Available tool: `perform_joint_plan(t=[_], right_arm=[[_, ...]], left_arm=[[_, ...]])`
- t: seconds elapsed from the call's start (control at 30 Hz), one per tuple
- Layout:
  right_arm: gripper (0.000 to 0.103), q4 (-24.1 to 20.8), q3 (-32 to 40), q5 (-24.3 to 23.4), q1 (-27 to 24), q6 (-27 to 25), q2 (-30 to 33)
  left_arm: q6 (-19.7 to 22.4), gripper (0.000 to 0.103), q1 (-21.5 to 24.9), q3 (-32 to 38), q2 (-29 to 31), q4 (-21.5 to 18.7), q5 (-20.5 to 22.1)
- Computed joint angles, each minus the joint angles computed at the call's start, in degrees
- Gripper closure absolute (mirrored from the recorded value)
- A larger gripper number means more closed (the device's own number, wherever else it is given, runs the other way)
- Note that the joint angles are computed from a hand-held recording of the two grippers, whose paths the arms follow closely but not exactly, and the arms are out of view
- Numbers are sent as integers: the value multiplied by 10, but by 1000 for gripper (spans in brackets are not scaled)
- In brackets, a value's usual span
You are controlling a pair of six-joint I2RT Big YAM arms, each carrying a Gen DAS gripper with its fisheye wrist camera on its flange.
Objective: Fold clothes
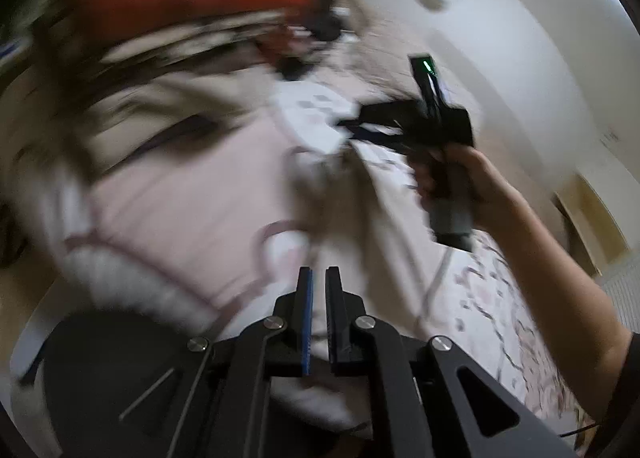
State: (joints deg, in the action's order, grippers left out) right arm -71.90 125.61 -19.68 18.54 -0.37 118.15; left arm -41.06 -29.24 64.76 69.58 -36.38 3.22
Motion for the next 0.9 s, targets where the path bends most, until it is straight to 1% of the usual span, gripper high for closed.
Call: perform_joint_plan(t=[0.03,0.07,0.1,0.2,0.23,0.3,0.37,0.4,0.47,0.5,0.6,0.63,0.67,0.73,0.77,0.8,0.83,0.9], right_arm=[[71,10,0,-46,-9,28,-5],[70,23,-9,-70,-18,52,-15],[70,34,-23,-75,-28,61,-30],[70,55,-66,-82,-59,72,-72],[70,56,-83,-88,-70,71,-86],[70,54,-131,-94,-92,55,-121],[70,54,-193,-86,-112,24,-163],[70,55,-218,-80,-117,12,-178],[70,60,-290,-76,-125,-10,-220],[70,63,-321,-78,-126,-18,-237],[70,106,-408,-80,-112,-33,-286],[70,134,-444,-73,-101,-34,-308],[70,161,-477,-67,-86,-33,-327],[70,203,-530,-56,-54,-29,-355],[70,212,-549,-56,-40,-29,-363],[70,212,-565,-59,-25,-35,-369],[70,219,-585,-54,-9,-39,-378],[70,282,-639,2,28,-37,-420]], left_arm=[[23,97,-1,19,20,6,24],[45,97,-1,38,41,7,46],[67,97,-4,58,65,3,63],[131,97,-18,131,154,-40,92],[150,97,-22,153,179,-61,91],[174,97,-28,174,212,-111,54],[160,97,-16,163,214,-140,34],[146,97,-7,149,204,-143,31],[125,97,8,125,179,-150,25],[117,97,14,118,167,-158,14],[105,97,20,118,146,-196,-61],[102,97,23,118,139,-204,-79],[104,97,28,118,132,-205,-83],[117,97,32,123,121,-201,-85],[128,97,32,128,118,-195,-82],[141,97,29,138,122,-184,-73],[153,96,26,151,132,-172,-58],[182,93,17,190,168,-160,-10]])
